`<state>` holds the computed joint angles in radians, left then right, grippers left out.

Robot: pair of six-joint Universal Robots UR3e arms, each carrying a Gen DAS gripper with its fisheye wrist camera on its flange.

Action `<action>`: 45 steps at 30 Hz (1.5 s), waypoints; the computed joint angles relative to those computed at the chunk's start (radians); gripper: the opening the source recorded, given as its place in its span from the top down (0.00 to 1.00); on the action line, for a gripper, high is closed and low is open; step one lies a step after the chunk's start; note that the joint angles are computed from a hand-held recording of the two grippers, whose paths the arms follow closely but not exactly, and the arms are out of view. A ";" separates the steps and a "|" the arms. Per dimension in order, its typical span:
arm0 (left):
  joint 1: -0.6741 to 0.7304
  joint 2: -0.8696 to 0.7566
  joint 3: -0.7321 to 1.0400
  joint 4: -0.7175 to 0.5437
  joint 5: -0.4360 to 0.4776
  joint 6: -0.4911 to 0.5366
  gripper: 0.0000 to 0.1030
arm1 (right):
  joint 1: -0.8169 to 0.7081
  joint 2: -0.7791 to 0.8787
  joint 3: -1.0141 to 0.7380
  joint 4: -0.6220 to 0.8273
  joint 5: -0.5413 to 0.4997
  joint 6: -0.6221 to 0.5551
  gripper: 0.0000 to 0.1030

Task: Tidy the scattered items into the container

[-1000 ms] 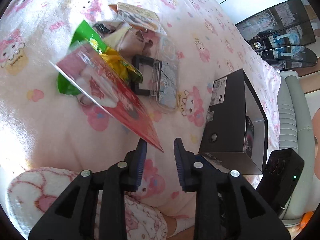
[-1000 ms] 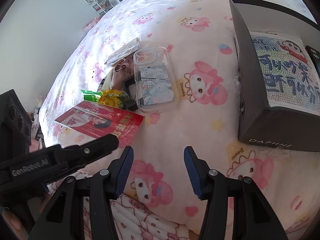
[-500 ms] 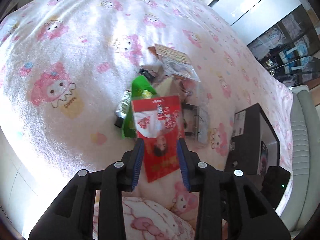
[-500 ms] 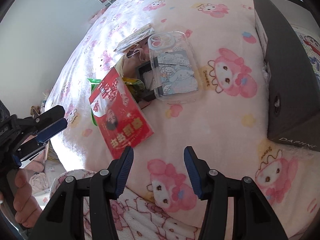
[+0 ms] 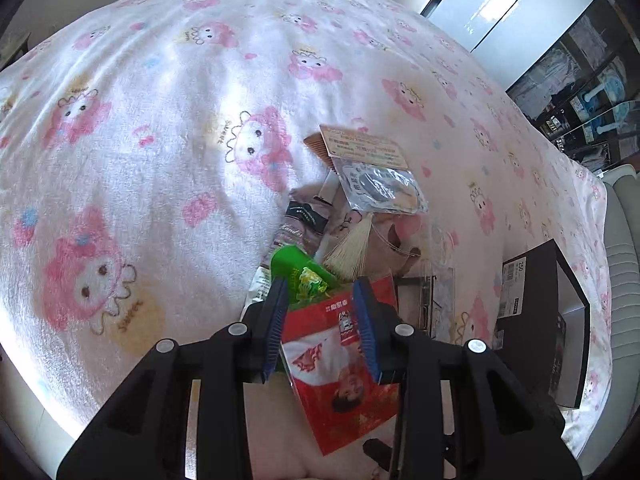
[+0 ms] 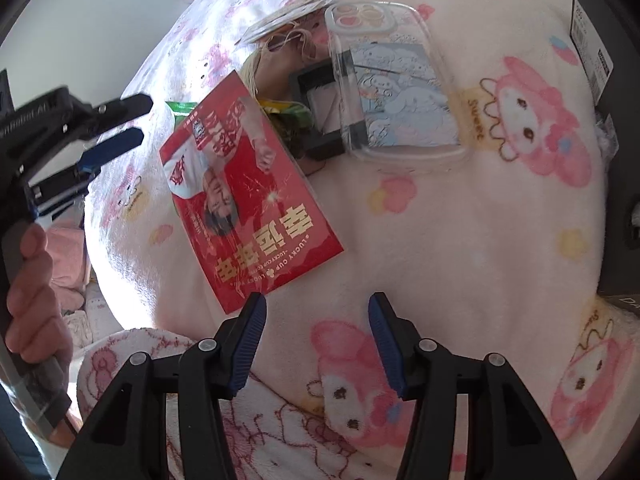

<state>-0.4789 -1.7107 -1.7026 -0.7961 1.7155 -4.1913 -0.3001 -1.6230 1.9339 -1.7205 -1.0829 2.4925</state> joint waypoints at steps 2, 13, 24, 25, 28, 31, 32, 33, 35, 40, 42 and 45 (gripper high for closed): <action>0.028 -0.030 0.016 -0.017 -0.043 0.015 0.68 | 0.002 0.024 -0.001 -0.010 0.017 0.021 0.52; -0.044 -0.146 0.144 -0.084 -0.186 0.030 0.67 | -0.096 -0.050 -0.010 0.034 0.150 -0.017 0.52; -0.102 -0.184 0.273 -0.159 -0.034 -0.059 0.64 | -0.213 -0.098 0.002 0.196 0.087 -0.125 0.52; -0.089 -0.176 0.282 -0.190 -0.022 -0.037 0.64 | -0.199 -0.084 -0.001 0.197 0.077 -0.128 0.52; -0.041 -0.163 0.269 -0.210 -0.041 0.028 0.58 | -0.146 -0.035 0.002 0.177 0.055 -0.109 0.52; -0.007 -0.161 0.233 -0.206 -0.065 0.048 0.58 | -0.091 0.026 0.007 0.101 0.036 -0.045 0.52; -0.001 -0.168 0.228 -0.204 -0.072 0.054 0.58 | -0.079 0.044 0.007 0.080 0.042 -0.028 0.52; 0.005 -0.172 0.216 -0.193 -0.086 0.058 0.58 | -0.077 0.056 0.004 0.073 0.054 -0.019 0.52; 0.020 -0.164 0.163 -0.135 -0.145 0.057 0.57 | -0.080 0.072 -0.004 0.072 0.083 -0.009 0.52; -0.016 -0.178 0.167 -0.115 -0.196 0.038 0.56 | -0.104 0.006 0.005 0.034 0.087 0.007 0.50; -0.028 -0.156 0.138 -0.061 -0.228 0.016 0.56 | -0.152 -0.045 0.007 0.065 0.090 -0.019 0.50; -0.072 -0.152 0.136 -0.010 -0.255 -0.015 0.56 | -0.246 -0.143 0.021 0.126 0.085 -0.077 0.50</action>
<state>-0.5508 -1.8632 -1.5668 -0.8056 1.4603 -4.2066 -0.5458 -1.7664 1.9546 -1.5950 -0.9982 2.4151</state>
